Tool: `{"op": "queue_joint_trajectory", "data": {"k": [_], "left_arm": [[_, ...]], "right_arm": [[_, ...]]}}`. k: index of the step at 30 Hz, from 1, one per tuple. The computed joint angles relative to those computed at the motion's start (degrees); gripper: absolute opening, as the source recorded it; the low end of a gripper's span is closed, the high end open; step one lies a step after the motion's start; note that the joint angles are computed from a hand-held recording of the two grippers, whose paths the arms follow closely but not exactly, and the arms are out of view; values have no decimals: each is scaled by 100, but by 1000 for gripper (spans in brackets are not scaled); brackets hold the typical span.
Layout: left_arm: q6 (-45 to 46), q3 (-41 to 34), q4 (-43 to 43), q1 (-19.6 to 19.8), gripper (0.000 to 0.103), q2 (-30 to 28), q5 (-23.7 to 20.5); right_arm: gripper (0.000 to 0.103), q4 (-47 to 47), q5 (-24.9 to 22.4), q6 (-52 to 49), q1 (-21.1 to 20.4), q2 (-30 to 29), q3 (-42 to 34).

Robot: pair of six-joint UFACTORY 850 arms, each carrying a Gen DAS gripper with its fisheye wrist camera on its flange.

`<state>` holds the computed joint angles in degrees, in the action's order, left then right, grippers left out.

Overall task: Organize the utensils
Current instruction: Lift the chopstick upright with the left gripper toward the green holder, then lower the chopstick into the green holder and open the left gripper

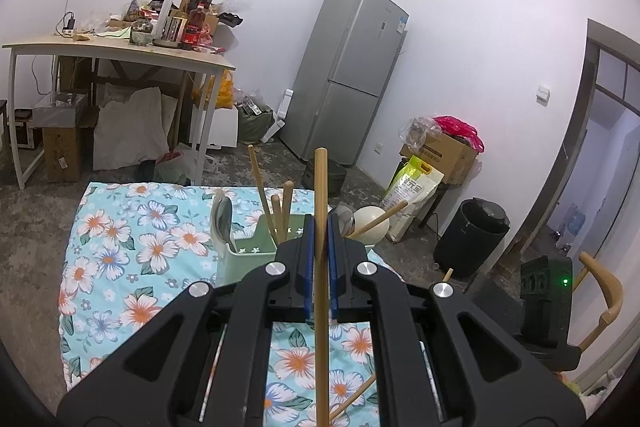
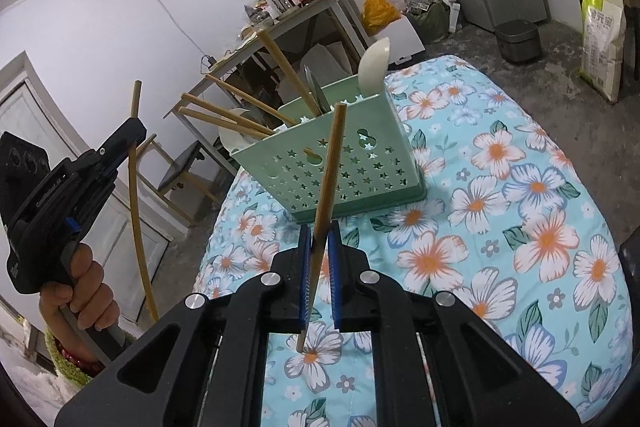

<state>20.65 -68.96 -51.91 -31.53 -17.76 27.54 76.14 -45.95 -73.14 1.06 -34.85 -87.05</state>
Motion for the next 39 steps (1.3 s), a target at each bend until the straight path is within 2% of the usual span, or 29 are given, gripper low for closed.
{"op": "queue_joint_trajectory", "data": {"k": [18,39], "left_arm": [[51,-50,-29,-38,5,37,86],[184,-830,542,-193,5,5,914]], "right_arm": [[7,202,-35,-285,-7,97,103],[7,482,-238,-743,-189,147,105]]}}
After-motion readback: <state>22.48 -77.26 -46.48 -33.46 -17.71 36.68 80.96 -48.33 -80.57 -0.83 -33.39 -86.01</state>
